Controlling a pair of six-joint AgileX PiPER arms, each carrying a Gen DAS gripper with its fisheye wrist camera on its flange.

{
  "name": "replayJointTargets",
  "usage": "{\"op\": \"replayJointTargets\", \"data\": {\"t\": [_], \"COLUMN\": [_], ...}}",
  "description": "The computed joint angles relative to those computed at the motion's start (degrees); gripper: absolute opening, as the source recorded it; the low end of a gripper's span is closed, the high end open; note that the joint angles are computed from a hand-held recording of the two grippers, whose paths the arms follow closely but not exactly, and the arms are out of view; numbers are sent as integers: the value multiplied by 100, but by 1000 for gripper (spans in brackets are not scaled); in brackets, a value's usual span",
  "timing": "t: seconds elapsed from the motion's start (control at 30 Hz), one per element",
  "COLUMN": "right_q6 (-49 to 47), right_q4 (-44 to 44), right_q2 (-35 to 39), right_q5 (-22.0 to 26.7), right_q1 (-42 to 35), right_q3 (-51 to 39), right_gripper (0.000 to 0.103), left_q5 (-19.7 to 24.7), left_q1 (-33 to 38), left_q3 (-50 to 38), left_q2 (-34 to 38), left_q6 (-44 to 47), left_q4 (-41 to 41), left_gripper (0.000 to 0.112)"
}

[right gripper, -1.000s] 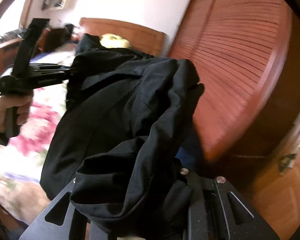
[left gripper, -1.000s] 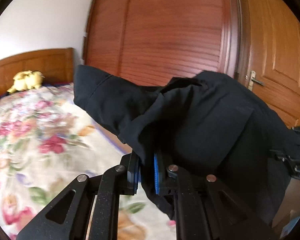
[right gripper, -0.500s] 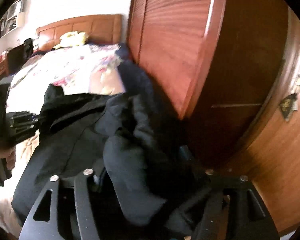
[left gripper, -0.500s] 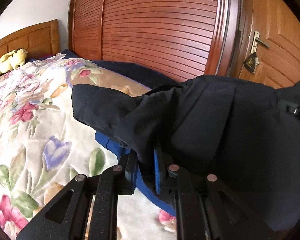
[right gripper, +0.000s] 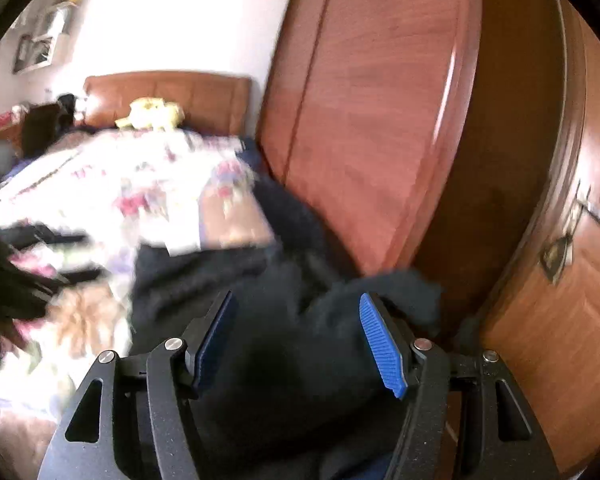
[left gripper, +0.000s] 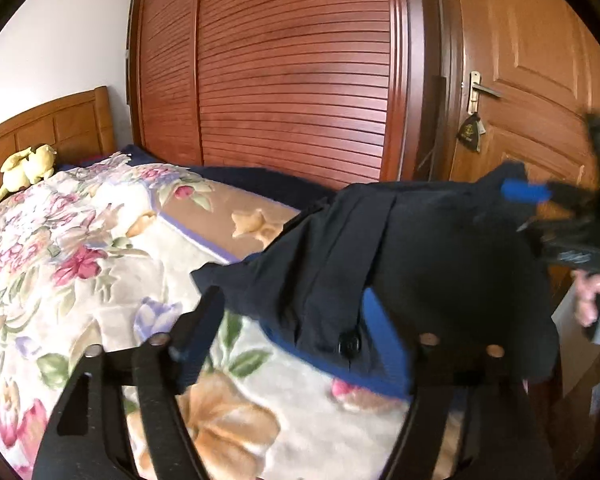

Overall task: Fold large clothes
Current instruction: 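Lower the coat onto the blue cloth and open both grippers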

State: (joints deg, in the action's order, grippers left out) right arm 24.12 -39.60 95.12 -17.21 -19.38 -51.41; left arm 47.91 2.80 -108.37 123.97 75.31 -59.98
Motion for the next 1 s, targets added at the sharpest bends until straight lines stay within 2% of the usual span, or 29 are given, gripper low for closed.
{"op": "replayJointTargets", "data": {"t": [0.07,0.13,0.2,0.27,0.3,0.37,0.47,0.53,0.63,0.77,0.83,1.0], "right_q6": [608,540,894,783,630,-86,-979,-1044,-1520,-2326,-2506,-3105], "right_q4": [-509,-475,-768,-644,-412,564,1839,2034,2816,3884,4066,4848], "right_q2": [400,774,1129,1205,1077,1054,785,716,628,272,-40,-708], "right_q5": [-401,-856,-1125,-1463,-1406,-1069,-814,-801,-939,-969,-1064,-809], "right_q1": [-410,-764,-1052,-1228,-1151,-683,-131,-73,235,518,583,1068], "right_q3": [51,147,66,192,313,238,452,534,743,1103,1461,1878], "right_gripper": [66,66,65,65,65,65,66,66,66,69,71,77], "left_q5": [-13,12,40,105,156,256,279,296,102,219,335,593], "left_q1": [144,274,408,566,634,829,1052,1183,1253,1366,1456,1722], "left_q3": [255,504,711,888,943,1166,1513,1710,2061,2358,2516,2844], "left_q2": [-151,-289,-413,-520,-568,-713,-939,-1084,-1295,-1504,-1611,-1870], "left_q6": [294,521,730,898,917,1073,1361,1501,1788,1985,2126,2212], "left_q4": [-175,-285,-417,-537,-549,-656,-858,-966,-1164,-1263,-1357,-1390], "left_gripper": [78,79,80,80,81,81,82,82,85,87,88,90]}}
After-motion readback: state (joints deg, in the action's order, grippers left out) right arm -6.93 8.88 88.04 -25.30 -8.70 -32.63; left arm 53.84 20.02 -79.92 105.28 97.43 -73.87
